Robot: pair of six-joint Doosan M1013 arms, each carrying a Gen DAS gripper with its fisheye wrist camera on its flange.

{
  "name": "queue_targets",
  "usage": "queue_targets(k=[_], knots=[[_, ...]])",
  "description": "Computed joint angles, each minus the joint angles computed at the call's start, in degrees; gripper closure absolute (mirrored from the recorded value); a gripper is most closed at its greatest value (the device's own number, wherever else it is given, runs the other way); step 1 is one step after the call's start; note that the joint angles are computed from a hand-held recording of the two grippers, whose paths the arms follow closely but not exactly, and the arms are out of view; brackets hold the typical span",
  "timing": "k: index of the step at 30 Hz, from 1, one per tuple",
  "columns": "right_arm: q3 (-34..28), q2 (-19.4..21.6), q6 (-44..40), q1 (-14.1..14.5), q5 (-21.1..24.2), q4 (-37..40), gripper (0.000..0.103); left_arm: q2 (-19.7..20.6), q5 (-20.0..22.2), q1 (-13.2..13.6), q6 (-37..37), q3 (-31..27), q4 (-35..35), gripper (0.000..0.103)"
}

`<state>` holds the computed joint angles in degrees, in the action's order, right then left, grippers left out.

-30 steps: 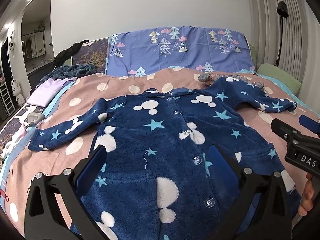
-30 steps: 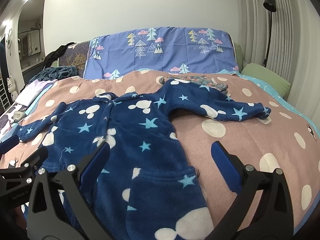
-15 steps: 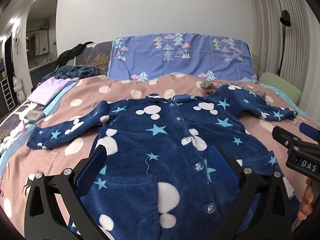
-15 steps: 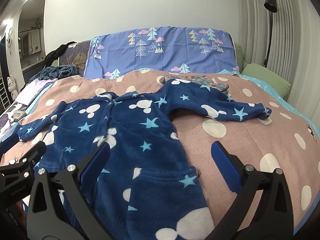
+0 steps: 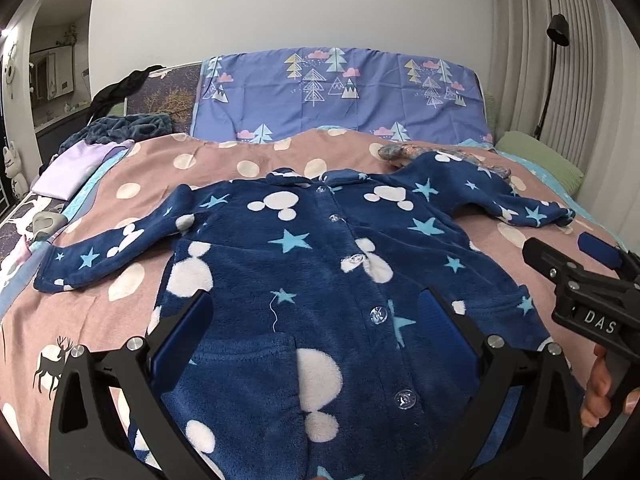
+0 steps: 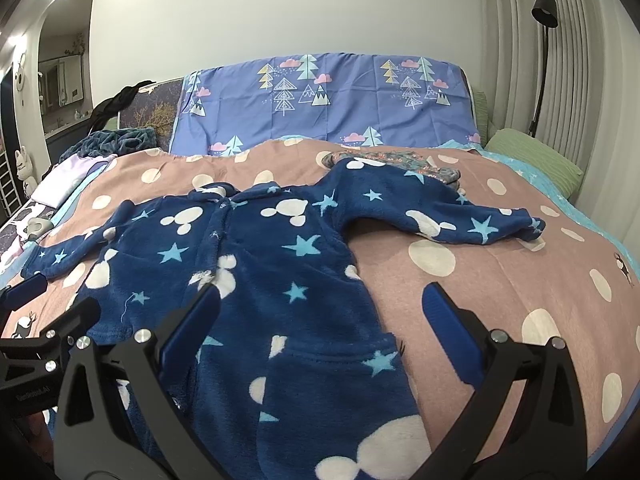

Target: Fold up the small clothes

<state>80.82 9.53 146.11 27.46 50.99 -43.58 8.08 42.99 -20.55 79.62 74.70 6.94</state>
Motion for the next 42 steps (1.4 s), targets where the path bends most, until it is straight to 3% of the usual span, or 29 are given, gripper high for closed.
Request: queue_targets(k=[27, 30, 33, 35, 38, 42], knots=[[-1.38, 1.51, -3.3, -0.03, 1.17, 2.92, 0.002, 0.69, 0.75, 1.51, 1.76, 0.24, -5.59, 0.001], [-1.67, 1.84, -4.07, -0.12, 1.48, 3.51, 0.002, 1.13, 1.17, 2.67, 3.64, -0.09, -9.32, 0.014], [-1.95, 2.11, -4.77, -0.21, 1.78, 4.09, 0.002, 2.24, 3.27, 5.26, 5.62, -0.9, -16.4, 0.04], [-2.09, 2.28, -5.14, -0.27, 2.02, 4.23, 0.002, 3.07, 4.59, 7.63, 6.06, -1.26, -21.2, 0.063], [-2.4, 2.67, -5.88, -0.61, 2.45, 4.87, 0.002, 4.56, 5.36, 12.9, 0.43, -1.59, -26.36, 0.07], [-2.83, 3.31, -6.72, -0.88, 3.07, 5.66, 0.002, 6.19, 4.91, 18.16, -12.74, -2.14, -20.47, 0.07]])
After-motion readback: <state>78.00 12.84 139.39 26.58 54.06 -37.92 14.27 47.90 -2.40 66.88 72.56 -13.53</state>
